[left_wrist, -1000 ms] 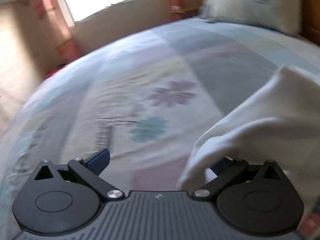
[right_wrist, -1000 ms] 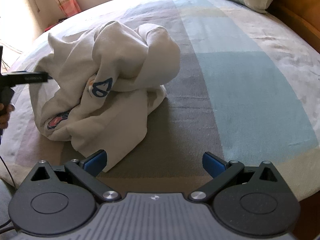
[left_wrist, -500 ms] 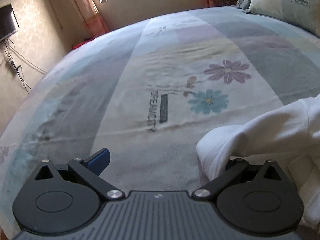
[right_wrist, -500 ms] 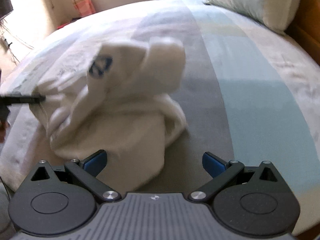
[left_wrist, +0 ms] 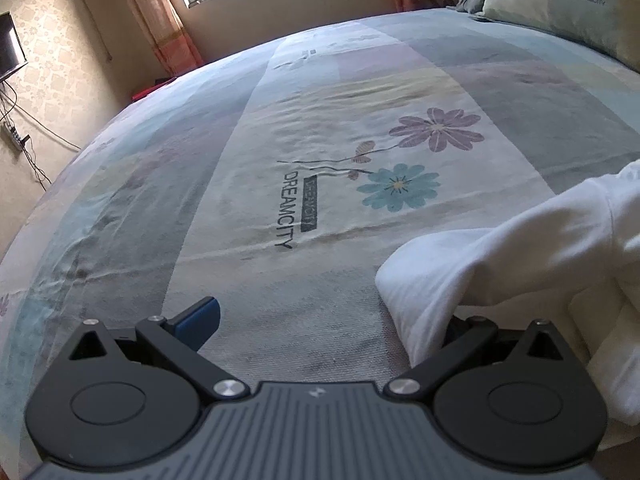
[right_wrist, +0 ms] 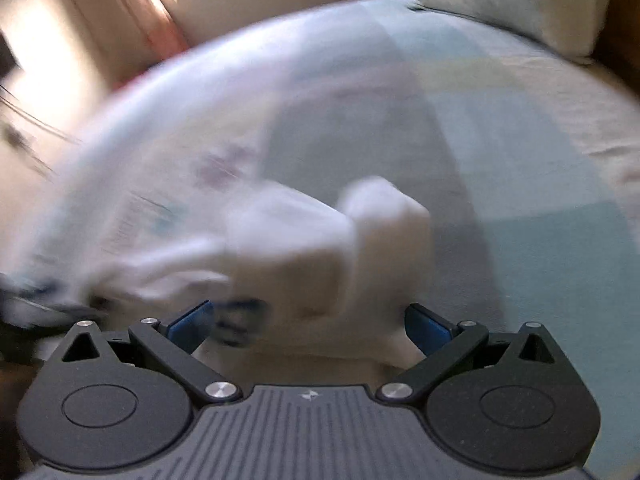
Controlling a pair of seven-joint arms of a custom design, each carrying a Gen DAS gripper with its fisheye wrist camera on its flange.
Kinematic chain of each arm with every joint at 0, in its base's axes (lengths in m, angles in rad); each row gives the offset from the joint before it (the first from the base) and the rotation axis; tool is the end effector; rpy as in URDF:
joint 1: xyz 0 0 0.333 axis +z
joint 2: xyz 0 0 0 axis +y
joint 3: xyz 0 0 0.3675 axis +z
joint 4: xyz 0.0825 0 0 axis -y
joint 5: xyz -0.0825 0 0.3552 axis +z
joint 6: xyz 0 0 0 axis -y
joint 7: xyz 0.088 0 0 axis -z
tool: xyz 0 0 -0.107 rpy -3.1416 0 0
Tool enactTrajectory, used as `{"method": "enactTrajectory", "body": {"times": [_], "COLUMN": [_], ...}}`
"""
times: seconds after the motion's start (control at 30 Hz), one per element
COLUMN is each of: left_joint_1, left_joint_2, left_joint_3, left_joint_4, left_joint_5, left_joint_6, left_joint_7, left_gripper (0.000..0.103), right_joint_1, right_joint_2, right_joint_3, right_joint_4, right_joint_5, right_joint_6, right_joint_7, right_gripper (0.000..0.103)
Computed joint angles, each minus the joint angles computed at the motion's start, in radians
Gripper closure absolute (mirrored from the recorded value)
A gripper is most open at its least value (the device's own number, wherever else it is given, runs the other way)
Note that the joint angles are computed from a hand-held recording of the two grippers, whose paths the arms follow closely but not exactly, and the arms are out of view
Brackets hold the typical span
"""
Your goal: Fold clothes
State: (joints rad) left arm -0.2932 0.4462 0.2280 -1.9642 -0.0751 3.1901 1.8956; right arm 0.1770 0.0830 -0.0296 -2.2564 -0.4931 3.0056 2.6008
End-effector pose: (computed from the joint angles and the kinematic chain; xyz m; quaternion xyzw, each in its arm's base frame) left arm 0.6659 -0.0587 0.4123 -0.5187 0.7623 -0.2130 0.3232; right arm 0.5435 0.1159 0.4688 -0.5145 0.7890 -0.1712 0.2890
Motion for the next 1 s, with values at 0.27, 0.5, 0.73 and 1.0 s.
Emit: {"method": "enactTrajectory", "body": {"times": [0.27,0.5,0.73,1.0], "left_joint_1": [0.143,0.154,-0.011,-0.097], "left_joint_2": [-0.035,-0.065,-0.021,0.067], "left_joint_3": [-0.154,-0.182,-0.001,0.168], "left_joint_4": [0.006,0.001,0.021,0.133], "left_joint_5": [-0.029,-0.056,-0.021,0.026], "left_joint_6": [-0.015,0.028,0.014,-0.043], "left_joint_7": [0.036,0.062,0.039,-0.160], "left_gripper": [0.000,0.000,0.001,0.000], "right_joint_1": [-0.024,-0.032,-0.075,-0.128], "right_joint_2": [-0.043,-0.046,-0.028,-0.120], "right_joint_3": [-0.039,-0.001,-0.010,-0.024], "right_joint_4": [-0.014,0.077,0.021,-0.098], "right_joint_5": [-0.268,-0.542,-0.347,-0.510], "right_joint_6": [-0.194,-0.386,-0.114,0.020], "right_joint_7": [0.248,0.455,0.246,0.419], "right_gripper": [0.000,0.000,0.000,0.000]}}
